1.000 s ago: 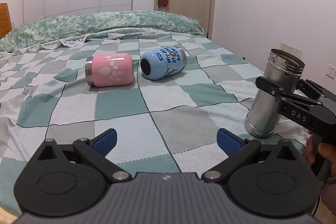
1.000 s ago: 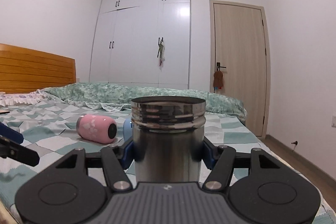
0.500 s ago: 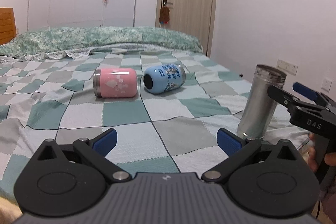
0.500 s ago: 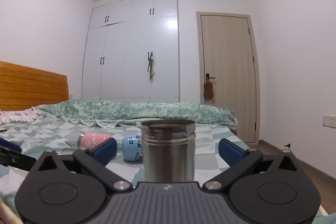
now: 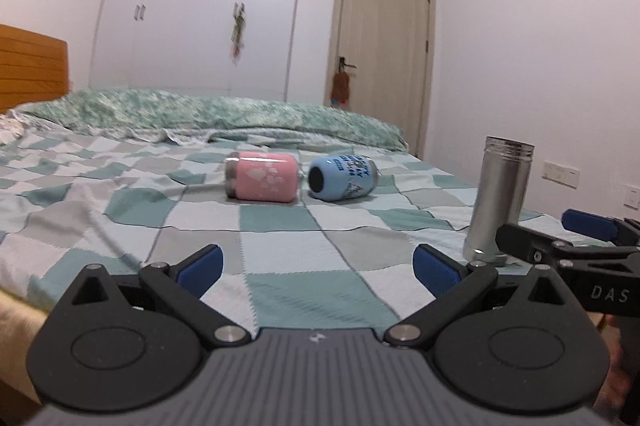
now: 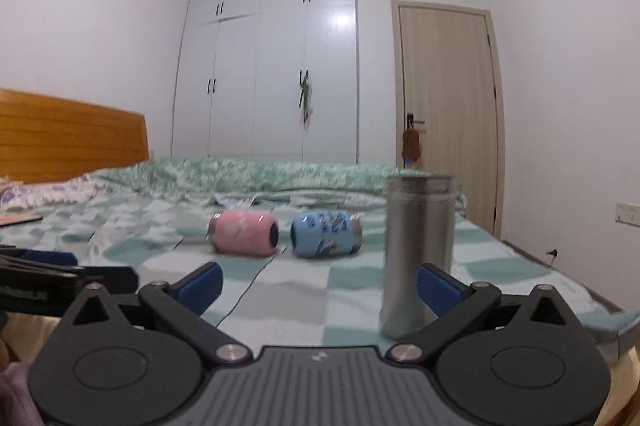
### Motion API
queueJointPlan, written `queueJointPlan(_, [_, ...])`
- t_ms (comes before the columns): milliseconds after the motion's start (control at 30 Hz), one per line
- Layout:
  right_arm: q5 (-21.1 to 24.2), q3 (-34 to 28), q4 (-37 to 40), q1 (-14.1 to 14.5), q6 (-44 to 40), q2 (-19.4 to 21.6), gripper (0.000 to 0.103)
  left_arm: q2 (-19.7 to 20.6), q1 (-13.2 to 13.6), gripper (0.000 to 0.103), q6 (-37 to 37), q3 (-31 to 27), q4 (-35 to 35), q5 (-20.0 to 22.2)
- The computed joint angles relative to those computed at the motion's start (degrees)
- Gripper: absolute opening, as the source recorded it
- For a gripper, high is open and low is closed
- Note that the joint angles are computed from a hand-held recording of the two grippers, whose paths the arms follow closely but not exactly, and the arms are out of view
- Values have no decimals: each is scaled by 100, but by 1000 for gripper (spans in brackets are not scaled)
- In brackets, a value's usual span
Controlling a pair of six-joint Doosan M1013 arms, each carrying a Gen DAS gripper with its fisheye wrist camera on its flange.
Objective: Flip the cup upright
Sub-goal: 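Open the right tool and back it away from the standing tumbler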
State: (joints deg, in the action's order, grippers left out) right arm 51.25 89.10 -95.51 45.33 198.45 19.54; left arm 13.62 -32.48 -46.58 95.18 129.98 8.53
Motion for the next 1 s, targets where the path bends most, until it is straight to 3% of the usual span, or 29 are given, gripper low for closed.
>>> queueJointPlan(100, [96, -52, 187, 88, -85, 70, 103, 4, -66, 103, -624, 180, 685, 458])
queueJointPlan(233, [386, -21, 105, 159, 131, 118, 103, 9, -117, 103, -566, 261, 654, 694])
queueJointPlan(400, [375, 37, 64, 125, 312, 89, 103, 0, -85, 103, -1097, 315, 1056, 731])
queueJointPlan(1000, [382, 71, -20, 119, 455, 73, 103, -10, -97, 103, -1010, 344, 957, 793])
